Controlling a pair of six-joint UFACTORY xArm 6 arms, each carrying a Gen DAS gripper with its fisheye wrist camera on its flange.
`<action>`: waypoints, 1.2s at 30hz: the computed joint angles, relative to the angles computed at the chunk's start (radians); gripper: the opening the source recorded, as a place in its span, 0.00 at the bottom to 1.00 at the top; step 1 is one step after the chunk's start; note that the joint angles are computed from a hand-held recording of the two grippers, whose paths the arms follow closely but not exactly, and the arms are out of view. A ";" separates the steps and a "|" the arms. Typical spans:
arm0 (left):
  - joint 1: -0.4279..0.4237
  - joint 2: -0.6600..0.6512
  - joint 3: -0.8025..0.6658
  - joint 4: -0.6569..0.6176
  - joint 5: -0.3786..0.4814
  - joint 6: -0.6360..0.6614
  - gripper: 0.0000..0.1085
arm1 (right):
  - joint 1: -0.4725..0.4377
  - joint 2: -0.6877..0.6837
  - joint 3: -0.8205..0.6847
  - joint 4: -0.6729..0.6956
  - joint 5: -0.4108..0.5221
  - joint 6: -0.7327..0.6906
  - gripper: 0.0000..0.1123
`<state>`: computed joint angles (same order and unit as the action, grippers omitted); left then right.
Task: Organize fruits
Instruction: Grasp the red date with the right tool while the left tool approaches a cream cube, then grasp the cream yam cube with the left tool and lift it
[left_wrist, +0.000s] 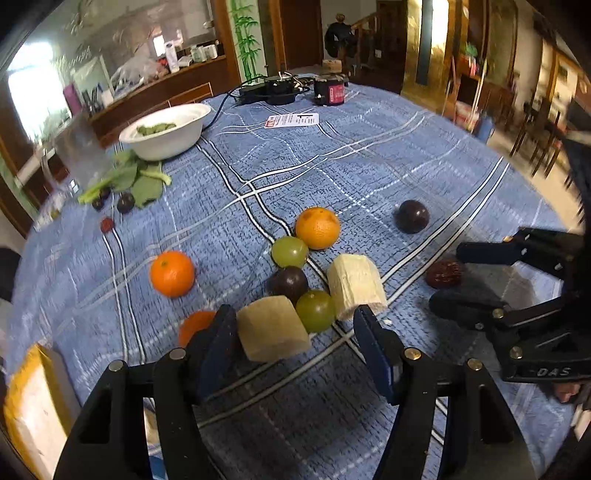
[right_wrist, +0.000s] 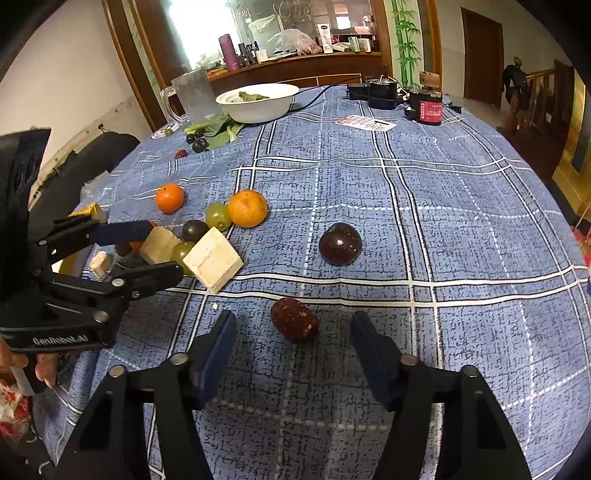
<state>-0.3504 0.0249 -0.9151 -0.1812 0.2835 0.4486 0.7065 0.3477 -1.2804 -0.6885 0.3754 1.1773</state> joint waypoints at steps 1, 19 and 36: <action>-0.001 0.004 0.000 0.044 -0.011 -0.023 0.60 | 0.000 0.003 -0.004 0.002 0.004 -0.004 0.55; 0.019 -0.073 0.069 -0.048 -0.053 -0.026 0.00 | -0.017 -0.045 0.068 -0.032 -0.089 0.070 0.25; -0.084 0.027 -0.098 -0.437 0.082 0.163 0.34 | -0.030 -0.109 0.146 -0.127 -0.106 0.195 0.25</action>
